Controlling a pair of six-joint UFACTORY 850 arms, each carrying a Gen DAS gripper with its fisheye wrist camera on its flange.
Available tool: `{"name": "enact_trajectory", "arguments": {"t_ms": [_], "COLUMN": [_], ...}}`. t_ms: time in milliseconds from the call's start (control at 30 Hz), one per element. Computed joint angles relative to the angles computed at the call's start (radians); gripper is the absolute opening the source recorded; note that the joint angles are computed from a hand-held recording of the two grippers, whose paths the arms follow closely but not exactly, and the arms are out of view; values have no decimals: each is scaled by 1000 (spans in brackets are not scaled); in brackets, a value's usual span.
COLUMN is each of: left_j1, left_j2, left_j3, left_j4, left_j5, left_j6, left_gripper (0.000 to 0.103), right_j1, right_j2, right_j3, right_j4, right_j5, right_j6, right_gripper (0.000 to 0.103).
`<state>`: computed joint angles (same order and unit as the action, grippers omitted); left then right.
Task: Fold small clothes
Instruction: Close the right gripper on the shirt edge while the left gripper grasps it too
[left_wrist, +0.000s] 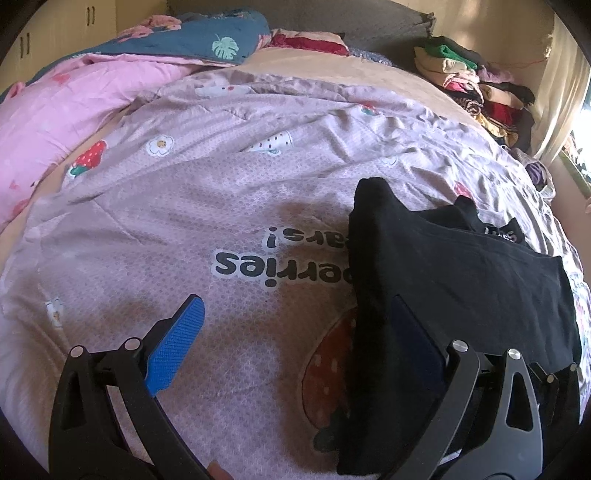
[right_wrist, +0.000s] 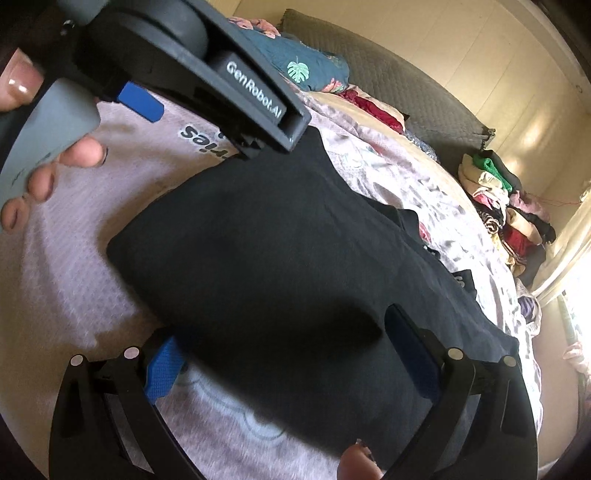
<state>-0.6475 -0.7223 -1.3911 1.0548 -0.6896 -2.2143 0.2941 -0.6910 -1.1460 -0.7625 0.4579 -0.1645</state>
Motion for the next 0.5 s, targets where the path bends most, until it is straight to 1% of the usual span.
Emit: {"name": "enact_trajectory", "arguments": {"t_ms": [100, 200, 267, 300, 333, 400, 433, 467, 500], "left_j1": [7, 14, 25, 29, 33, 42, 49, 56, 60], "left_j2": [-7, -9, -1, 3, 5, 5, 5, 4, 1], "left_j3": [-6, -7, 5, 8, 13, 13, 16, 17, 13], "left_j4": [0, 23, 65, 92, 125, 171, 206, 232, 233], "left_j5": [12, 28, 74, 88, 104, 141, 168, 190, 197], "left_j6": [3, -16, -66, -96, -127, -171, -208, -235, -234], "left_gripper": [93, 93, 93, 93, 93, 93, 93, 93, 93], "right_j1": [3, 0, -5, -8, -13, -23, -28, -35, -39], "right_j2": [-6, -9, -8, -6, -5, 2, 6, 9, 12], "right_j3": [-7, -14, -12, -8, -5, 2, 7, 12, 16], "right_j4": [45, 53, 53, 60, 49, 10, -1, -26, -41], "right_j5": [21, 40, 60, 75, 92, 116, 129, 146, 156], "right_j6": [-44, -61, -67, -74, -66, -34, -26, -12, -4], "right_gripper": [98, 97, 97, 93, 85, 76, 68, 64, 55]}}
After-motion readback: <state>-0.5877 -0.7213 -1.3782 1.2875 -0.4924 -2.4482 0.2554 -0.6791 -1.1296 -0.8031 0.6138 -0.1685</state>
